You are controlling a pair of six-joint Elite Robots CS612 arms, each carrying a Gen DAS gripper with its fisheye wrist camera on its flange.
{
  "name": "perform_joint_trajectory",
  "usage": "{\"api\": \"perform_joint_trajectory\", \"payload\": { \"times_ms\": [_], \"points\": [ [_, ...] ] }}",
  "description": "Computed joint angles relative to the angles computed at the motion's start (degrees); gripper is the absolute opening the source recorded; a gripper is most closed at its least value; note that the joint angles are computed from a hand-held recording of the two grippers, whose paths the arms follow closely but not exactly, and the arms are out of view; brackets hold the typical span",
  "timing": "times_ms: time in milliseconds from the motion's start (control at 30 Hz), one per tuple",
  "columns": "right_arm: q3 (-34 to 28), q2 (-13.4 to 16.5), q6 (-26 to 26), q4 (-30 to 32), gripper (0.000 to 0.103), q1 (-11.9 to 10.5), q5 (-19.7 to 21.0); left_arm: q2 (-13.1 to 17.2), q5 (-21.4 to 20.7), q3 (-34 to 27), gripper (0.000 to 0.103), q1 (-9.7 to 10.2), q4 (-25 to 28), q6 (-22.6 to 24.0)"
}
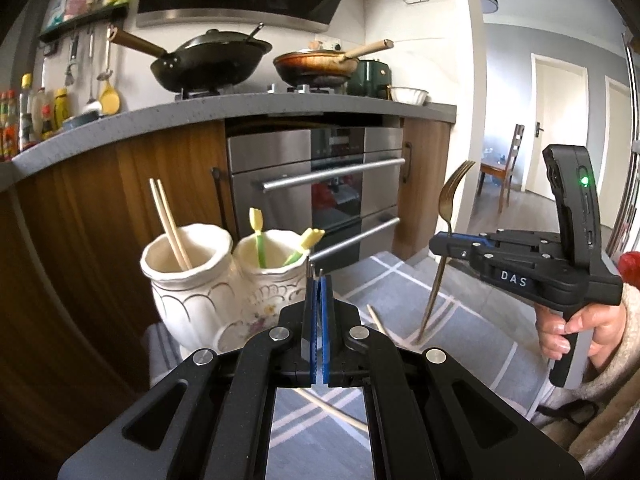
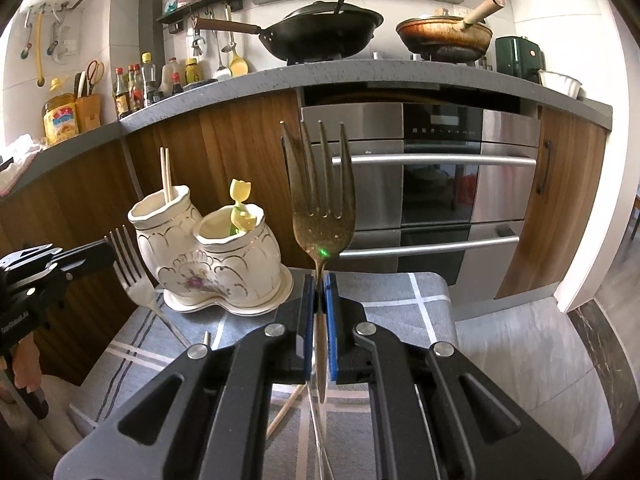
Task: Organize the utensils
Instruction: 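Lift both forks and carry them up over the ceramic holder's cups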
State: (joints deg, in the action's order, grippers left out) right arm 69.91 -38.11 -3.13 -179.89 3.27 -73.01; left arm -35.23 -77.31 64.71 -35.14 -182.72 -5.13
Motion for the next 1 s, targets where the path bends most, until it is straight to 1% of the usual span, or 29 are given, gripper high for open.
{"api": "perform_joint_trajectory", "payload": {
  "times_ms": [167,233,433,533,733,833,1000],
  "points": [
    [0.0,-0.2,-0.4,0.0,0.005,0.1,0.2,-0.2,0.6,0.2,0.002,-0.08,-0.6,0.5],
    [-0.2,-0.2,-0.9,0.0,0.005,0.2,0.3,-0.5,1.6,0.5,0.002,-0.19,-1.3,1.3],
    [-3.0,0.0,-1.6,2.0,0.005,0.4,2.1,-1.7,3.2,0.9,0.002,-0.03,-2.6,2.5],
    [-5.5,0.3,-1.1,3.5,0.005,0.5,3.6,-2.6,4.3,1.0,0.002,0.11,-4.1,3.9],
    [-11.3,1.7,0.0,4.3,0.005,0.9,6.4,-4.0,6.3,0.0,0.002,0.78,-6.2,6.1],
    [-14.7,2.7,0.4,4.8,0.005,1.4,6.8,-4.2,8.0,-1.2,0.002,1.14,-6.6,7.1],
    [-20.3,5.0,1.7,6.1,0.005,2.3,7.6,-3.4,12.3,-4.8,0.002,1.69,-5.6,8.2]
  ]
}}
